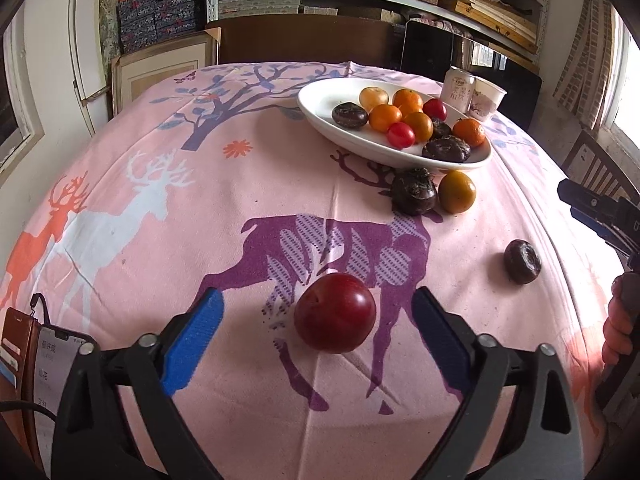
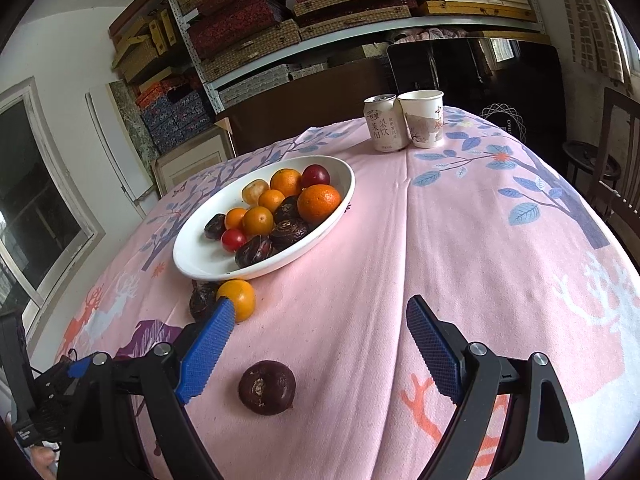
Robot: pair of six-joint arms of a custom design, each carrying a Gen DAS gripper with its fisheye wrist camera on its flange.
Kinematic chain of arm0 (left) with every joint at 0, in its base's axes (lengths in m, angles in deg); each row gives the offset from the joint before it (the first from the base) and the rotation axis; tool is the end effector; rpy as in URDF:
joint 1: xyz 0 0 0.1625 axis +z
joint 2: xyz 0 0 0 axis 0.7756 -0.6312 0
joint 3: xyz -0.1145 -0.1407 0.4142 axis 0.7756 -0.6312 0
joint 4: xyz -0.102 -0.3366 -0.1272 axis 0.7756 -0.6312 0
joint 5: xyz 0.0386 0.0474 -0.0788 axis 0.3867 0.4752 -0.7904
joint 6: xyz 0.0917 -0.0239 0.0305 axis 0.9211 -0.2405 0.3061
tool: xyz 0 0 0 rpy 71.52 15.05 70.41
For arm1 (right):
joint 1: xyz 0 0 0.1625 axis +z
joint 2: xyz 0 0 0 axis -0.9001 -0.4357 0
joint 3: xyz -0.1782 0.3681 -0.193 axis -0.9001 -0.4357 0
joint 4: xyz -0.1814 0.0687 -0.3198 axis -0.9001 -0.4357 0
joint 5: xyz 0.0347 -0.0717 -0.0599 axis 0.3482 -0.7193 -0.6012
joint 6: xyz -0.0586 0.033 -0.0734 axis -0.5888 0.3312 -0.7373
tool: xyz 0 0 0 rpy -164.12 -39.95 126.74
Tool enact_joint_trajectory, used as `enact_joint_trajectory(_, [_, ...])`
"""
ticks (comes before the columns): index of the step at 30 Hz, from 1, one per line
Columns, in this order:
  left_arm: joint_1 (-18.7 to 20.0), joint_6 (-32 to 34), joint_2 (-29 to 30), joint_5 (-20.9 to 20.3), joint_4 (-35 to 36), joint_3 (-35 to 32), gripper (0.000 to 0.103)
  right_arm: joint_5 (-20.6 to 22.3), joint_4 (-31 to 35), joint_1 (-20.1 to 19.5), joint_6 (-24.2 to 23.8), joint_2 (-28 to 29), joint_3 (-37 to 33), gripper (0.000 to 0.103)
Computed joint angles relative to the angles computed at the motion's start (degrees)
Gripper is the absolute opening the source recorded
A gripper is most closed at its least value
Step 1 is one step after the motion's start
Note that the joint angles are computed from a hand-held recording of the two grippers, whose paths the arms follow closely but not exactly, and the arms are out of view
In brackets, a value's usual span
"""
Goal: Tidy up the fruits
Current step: 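Grasp the red plum with the left tool while the right tool grasps a dark brown fruit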
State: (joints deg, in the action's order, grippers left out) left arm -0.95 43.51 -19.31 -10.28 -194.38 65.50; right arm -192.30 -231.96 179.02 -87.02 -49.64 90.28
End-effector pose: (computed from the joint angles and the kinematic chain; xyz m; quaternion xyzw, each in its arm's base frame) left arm -0.0225 -0.3518 0.2649 0.1890 0.8759 -0.3105 0.3174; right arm 0.2532 -0.3651 0.0348 0.1135 -0.8717 0.4295 0.2070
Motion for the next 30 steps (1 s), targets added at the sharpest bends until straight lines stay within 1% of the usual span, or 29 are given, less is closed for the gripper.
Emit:
enact_joint_trajectory(1, [-0.05,0.10,0.04,-0.17,0.53,-0.07,0.073,-0.21,0.26,0.28,-0.26,0.20,-0.03,0.088])
enact_joint_trajectory(2, [-0.02,0.09,0.00,-0.39,1.15,-0.14,0.071,-0.51,0.51,0.58,-0.68,0.38,-0.12,0.088])
enact_joint_trajectory(6, [0.33,0.17,-1.46,-2.29,3.18,-0.29,0.071,-1.93,0.96,1.59,-2.54,1.05,-0.96,0.088])
enact_joint_trajectory(10, [2.76,-0.16,-2.00,-5.25,5.19,-1.83,0.070,-2.04,1.19,1.73,-2.34,1.05,-0.98,0.088])
enact_joint_trajectory(11, [3.76,-0.16,-1.94,-6.59,6.24,-2.60,0.063,-1.95,1.33,1.73,-2.33,1.04,-0.94,0.088])
enact_joint_trajectory(12, [4.44,-0.29,-1.73,-7.18,6.89,-3.09,0.059,-1.83,1.58,1.75,-2.32,1.03,-0.86,0.088])
enact_joint_trajectory(13, [4.24,-0.38,-1.77,-6.95,6.41,-2.90,0.058,-1.81,1.92,1.81,-2.41,1.07,-0.90,0.088])
enact_joint_trajectory(14, [4.18,-0.06,-2.01,-7.42,6.14,-2.73,0.052,-1.84,2.26,1.95,-2.51,1.10,-0.91,0.088])
enact_joint_trajectory(17, [3.98,0.17,-2.15,-8.08,6.36,-2.70,0.041,-0.89,3.57,1.99,-2.44,0.89,-0.31,0.088])
enact_joint_trajectory(21, [4.18,0.35,-2.29,-8.51,5.77,-2.55,0.041,-0.48,5.96,2.71,-2.81,0.97,-0.06,0.088])
enact_joint_trajectory(24, [3.78,0.09,-2.07,-7.44,4.85,-2.22,0.040,-0.63,7.85,3.14,-2.80,0.84,-0.02,0.088])
enact_joint_trajectory(27, [3.85,0.33,-1.90,-7.23,3.85,-2.17,0.040,-0.36,10.21,3.25,-2.56,0.53,0.20,0.088])
enact_joint_trajectory(30, [3.95,0.44,-2.04,-7.42,4.10,-2.28,0.040,-1.25,13.23,3.94,-2.78,0.78,-0.02,0.084])
